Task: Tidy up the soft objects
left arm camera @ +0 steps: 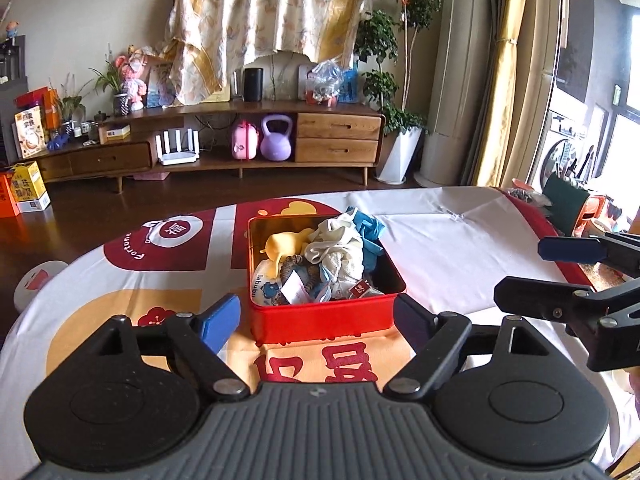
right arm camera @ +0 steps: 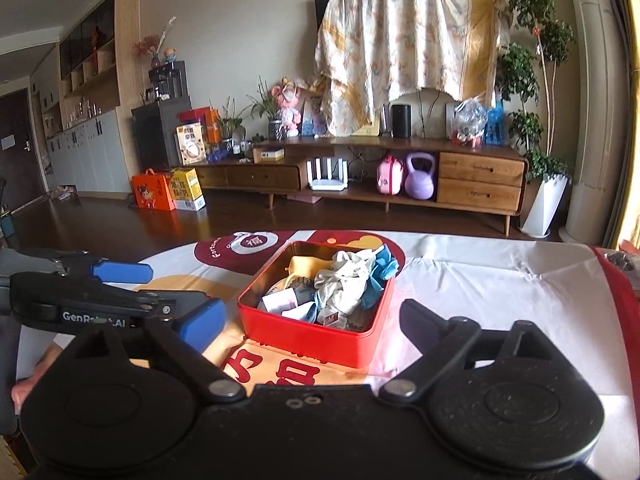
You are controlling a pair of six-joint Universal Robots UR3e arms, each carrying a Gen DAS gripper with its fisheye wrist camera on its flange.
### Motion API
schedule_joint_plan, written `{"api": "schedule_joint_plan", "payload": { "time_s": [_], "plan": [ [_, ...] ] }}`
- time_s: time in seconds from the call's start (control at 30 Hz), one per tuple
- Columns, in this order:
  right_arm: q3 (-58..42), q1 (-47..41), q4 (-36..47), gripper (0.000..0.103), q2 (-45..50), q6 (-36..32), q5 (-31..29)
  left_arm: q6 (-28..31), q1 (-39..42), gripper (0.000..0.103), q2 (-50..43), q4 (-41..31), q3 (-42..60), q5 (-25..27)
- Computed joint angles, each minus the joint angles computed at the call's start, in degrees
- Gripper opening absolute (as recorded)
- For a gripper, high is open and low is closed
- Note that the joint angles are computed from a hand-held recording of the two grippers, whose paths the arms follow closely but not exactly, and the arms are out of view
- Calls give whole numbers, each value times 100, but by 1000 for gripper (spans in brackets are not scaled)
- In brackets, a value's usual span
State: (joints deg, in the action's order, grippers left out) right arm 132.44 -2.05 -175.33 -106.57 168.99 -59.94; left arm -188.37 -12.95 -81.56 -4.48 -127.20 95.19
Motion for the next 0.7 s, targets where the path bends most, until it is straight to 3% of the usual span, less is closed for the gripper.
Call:
{"api": "schedule_joint_plan", "payload": {
  "time_s": [0.1, 0.27, 0.53, 0.7],
  "plan": [
    [234, -75, -175, 102, -209, 112, 59, -122, -82, 88, 219, 31, -164, 34],
    [500, -257, -165, 103, -580, 217, 255, -347, -301, 101, 442, 94, -321, 238],
    [902, -597, 198, 103, -1236, 366, 561, -633, -549, 102, 641, -52, -430, 502],
    [1007, -510, 304, 103, -1386, 365, 363, -904, -659, 102, 803, -234, -484, 655]
  ]
}}
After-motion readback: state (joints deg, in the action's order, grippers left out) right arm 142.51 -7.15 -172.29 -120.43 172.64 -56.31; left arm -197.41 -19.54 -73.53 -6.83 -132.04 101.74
